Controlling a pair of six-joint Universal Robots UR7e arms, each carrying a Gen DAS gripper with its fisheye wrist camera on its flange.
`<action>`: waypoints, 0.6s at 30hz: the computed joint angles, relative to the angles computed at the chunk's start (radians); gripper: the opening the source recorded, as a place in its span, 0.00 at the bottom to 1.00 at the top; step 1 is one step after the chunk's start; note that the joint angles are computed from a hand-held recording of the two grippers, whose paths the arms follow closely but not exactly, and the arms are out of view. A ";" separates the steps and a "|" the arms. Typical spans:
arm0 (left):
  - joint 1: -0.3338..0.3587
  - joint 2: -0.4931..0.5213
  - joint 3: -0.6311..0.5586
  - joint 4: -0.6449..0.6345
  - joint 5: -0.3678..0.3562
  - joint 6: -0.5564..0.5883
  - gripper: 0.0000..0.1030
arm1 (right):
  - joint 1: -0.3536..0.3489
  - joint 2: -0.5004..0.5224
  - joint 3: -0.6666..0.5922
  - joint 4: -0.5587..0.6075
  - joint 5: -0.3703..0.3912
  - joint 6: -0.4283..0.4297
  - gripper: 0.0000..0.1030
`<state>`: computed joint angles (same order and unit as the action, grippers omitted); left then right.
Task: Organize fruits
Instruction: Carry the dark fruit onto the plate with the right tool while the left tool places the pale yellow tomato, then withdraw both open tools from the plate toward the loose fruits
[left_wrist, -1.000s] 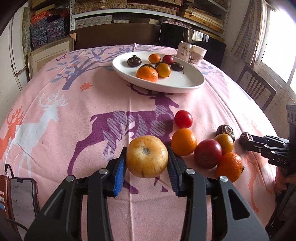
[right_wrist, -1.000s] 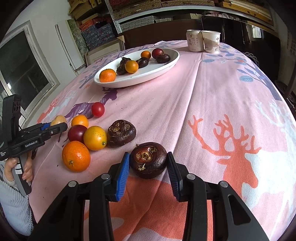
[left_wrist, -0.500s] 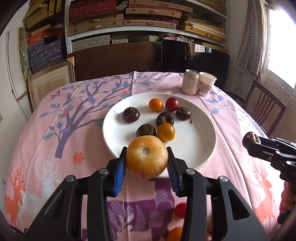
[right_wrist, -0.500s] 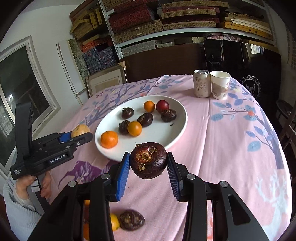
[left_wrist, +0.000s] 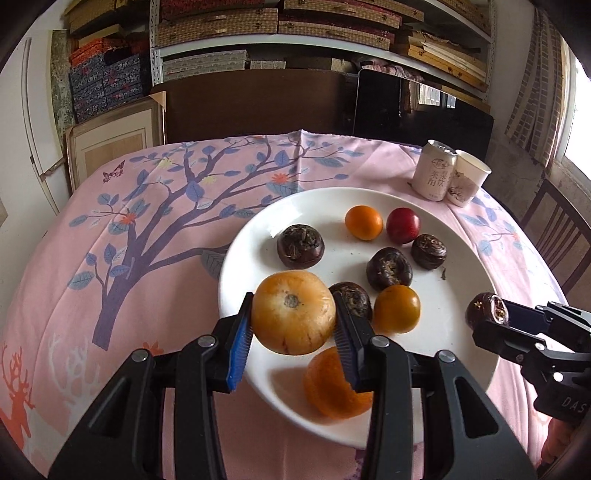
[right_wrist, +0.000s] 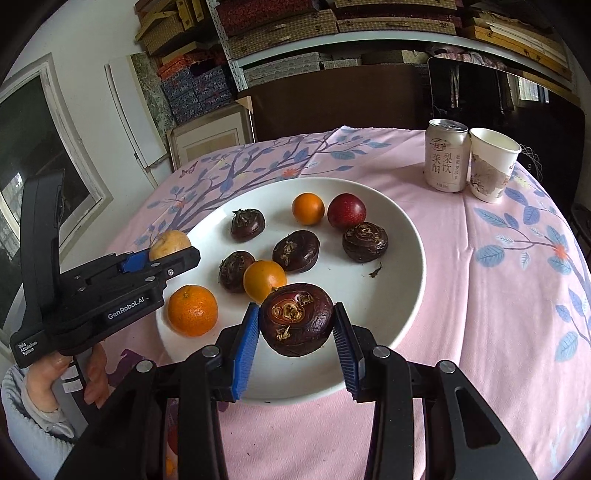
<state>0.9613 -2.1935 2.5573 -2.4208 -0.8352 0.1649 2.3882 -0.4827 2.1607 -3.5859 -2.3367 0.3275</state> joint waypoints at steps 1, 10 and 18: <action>0.015 0.017 -0.002 -0.016 -0.005 0.009 0.39 | -0.004 0.003 -0.002 0.003 0.008 -0.004 0.39; -0.010 0.007 0.039 -0.073 0.048 0.033 0.54 | -0.026 0.023 0.007 -0.025 0.023 0.014 0.41; -0.161 -0.130 0.099 0.010 0.176 0.007 0.68 | -0.013 0.024 0.020 -0.061 0.023 0.013 0.43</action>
